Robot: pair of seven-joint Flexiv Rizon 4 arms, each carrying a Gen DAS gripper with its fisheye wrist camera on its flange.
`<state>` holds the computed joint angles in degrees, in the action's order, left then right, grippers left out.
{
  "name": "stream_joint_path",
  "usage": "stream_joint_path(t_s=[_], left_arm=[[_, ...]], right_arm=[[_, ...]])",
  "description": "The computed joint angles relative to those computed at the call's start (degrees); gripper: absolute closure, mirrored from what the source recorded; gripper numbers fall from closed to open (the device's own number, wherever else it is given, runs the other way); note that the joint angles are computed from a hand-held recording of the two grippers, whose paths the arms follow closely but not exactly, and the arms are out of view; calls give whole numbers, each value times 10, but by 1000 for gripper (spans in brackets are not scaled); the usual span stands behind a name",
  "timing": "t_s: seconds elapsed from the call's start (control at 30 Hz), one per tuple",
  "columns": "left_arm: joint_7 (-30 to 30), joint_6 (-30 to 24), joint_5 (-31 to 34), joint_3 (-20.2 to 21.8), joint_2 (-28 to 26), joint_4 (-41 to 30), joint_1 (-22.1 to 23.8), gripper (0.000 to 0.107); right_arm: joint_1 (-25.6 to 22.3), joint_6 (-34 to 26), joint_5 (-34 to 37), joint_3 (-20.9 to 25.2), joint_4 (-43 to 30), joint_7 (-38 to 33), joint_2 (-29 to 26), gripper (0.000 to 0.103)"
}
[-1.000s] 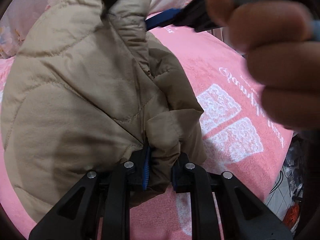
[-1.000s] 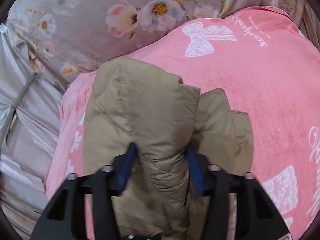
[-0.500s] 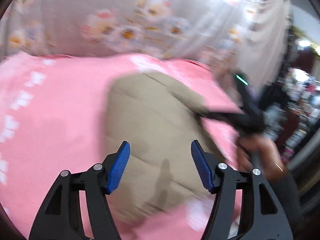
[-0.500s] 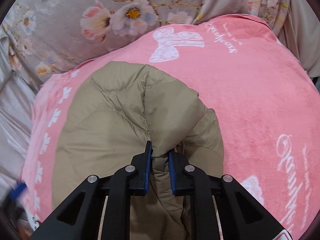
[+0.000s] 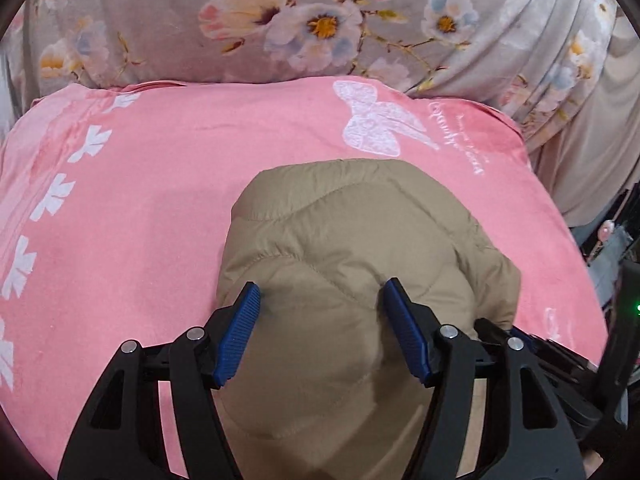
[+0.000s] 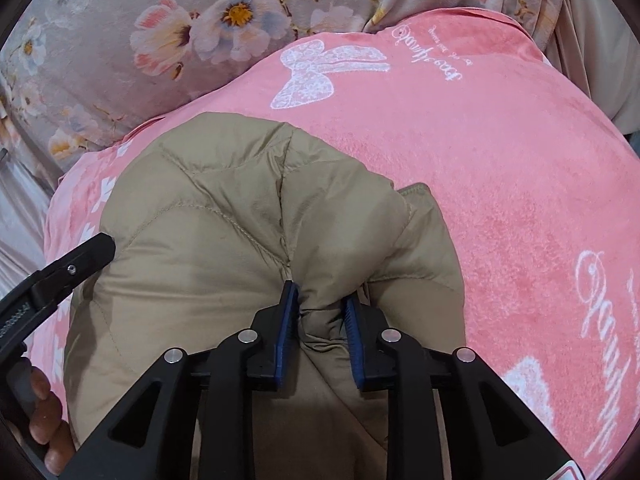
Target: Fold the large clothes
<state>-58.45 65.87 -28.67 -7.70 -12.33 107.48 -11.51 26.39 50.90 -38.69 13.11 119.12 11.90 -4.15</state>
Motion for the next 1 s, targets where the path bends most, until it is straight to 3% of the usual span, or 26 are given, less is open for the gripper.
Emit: stream_joint_path(t_s=[0.37, 0.57, 1.0], left_arm=[[-52, 94, 99, 9, -40, 5, -19, 34], [-65, 130, 123, 4, -50, 13, -18, 32], [-97, 201, 167, 10, -71, 21, -27, 31]], right_arm=[[8, -9, -84, -10, 14, 75, -16, 76], [7, -6, -135, -14, 26, 126, -18, 76], [5, -9, -171, -16, 29, 160, -23, 74]])
